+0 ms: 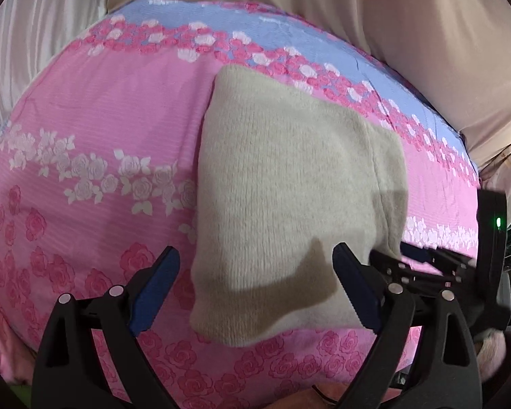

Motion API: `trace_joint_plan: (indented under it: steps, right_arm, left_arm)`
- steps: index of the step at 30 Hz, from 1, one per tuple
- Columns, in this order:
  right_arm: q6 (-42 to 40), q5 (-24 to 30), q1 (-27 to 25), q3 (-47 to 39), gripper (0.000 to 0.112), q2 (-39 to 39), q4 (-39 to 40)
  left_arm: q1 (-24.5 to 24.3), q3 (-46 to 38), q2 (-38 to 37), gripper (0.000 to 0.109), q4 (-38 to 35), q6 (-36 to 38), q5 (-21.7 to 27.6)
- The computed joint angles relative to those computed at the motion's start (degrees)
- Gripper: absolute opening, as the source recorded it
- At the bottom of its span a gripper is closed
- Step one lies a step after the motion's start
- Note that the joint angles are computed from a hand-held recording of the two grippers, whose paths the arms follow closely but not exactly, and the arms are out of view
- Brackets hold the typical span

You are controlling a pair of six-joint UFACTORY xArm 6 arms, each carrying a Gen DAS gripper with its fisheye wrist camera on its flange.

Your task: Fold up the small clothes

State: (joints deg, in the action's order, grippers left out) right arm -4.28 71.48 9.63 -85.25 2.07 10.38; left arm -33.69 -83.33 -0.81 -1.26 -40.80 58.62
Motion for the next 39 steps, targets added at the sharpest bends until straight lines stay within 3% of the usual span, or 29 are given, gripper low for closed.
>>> trace_joint_plan:
  steps: [2, 3, 7, 14, 16, 17, 20, 22, 24, 29, 33, 35, 36, 37, 38, 39]
  right_arm:
    - [2.62, -0.32, -0.43, -1.10, 0.097, 1.77, -0.81]
    - [3.81, -0.20, -0.99, -1.08, 0.098, 2.45, -0.69]
    - [5.30, 3.87, -5.96, -2.80, 0.098, 5.44, 11.59]
    - [0.63, 1.49, -7.70, -1.20, 0.098, 4.80, 16.98]
    - [-0.88, 0.71, -7.35, -0.64, 0.083, 4.69, 19.53]
    - [-1.31, 0.30, -7.05, -0.27, 0.081, 4.49, 20.15]
    - [-1.92, 0.02, -6.88, -0.59, 0.053, 4.50, 21.67]
    - [-2.32, -0.01, -7.20, -1.18, 0.041, 3.39, 21.93]
    - [-2.80, -1.14, -8.07, -1.71, 0.038, 1.40, 23.24]
    - [-4.22, -1.72, -11.18, -8.81, 0.036, -0.73, 25.01]
    - [-6.16, -4.59, -11.88, -13.02, 0.037, -0.46, 20.94]
    - [-6.73, -6.43, -12.56, -11.61, 0.053, 0.32, 19.88]
    - [-7.00, -8.94, -12.21, -9.14, 0.069, 1.50, 17.57]
    - [-5.97, -12.00, -11.85, -5.79, 0.071, 1.86, 12.86]
    - [-3.59, -12.66, -12.07, -3.73, 0.070, 2.70, 8.44]
    - [-0.96, -10.93, -12.97, -2.11, 0.051, 3.18, 6.42]
  left_arm:
    - [0.25, 0.22, 0.42, 0.089, -1.36, -0.47, 0.90]
    - [0.66, 0.82, 0.43, 0.089, -2.82, -0.55, 0.63]
    - [1.60, 2.94, -0.78, 0.089, -5.21, -1.38, -2.07]
    - [5.93, 9.12, -2.40, 0.090, -16.83, -0.49, -10.11]
    - [7.18, 10.56, -1.51, 0.090, -23.02, 1.75, -11.53]
    - [7.58, 11.48, -1.44, 0.090, -26.22, 3.20, -12.46]
    - [8.15, 13.71, -0.89, 0.071, -38.94, 9.21, -14.51]
    - [7.73, 12.09, -0.78, 0.052, -37.12, 10.18, -13.86]
    - [7.13, 9.54, -1.25, 0.048, -37.89, 12.76, -14.69]
    - [5.70, 1.57, 0.00, 0.047, -38.52, 16.19, -17.82]
    - [4.66, -5.90, 4.16, 0.048, -39.21, 19.48, -18.37]
    - [3.71, -7.56, 6.01, 0.056, -34.84, 16.48, -18.84]
    - [3.16, -7.92, 7.46, 0.064, -30.92, 13.32, -19.41]
    - [2.95, -8.60, 9.25, 0.074, -26.52, 10.35, -19.04]
    - [2.74, -9.57, 11.05, 0.074, -20.54, 5.67, -16.70]
    - [2.87, -11.04, 13.20, 0.066, -16.58, 2.37, -11.95]
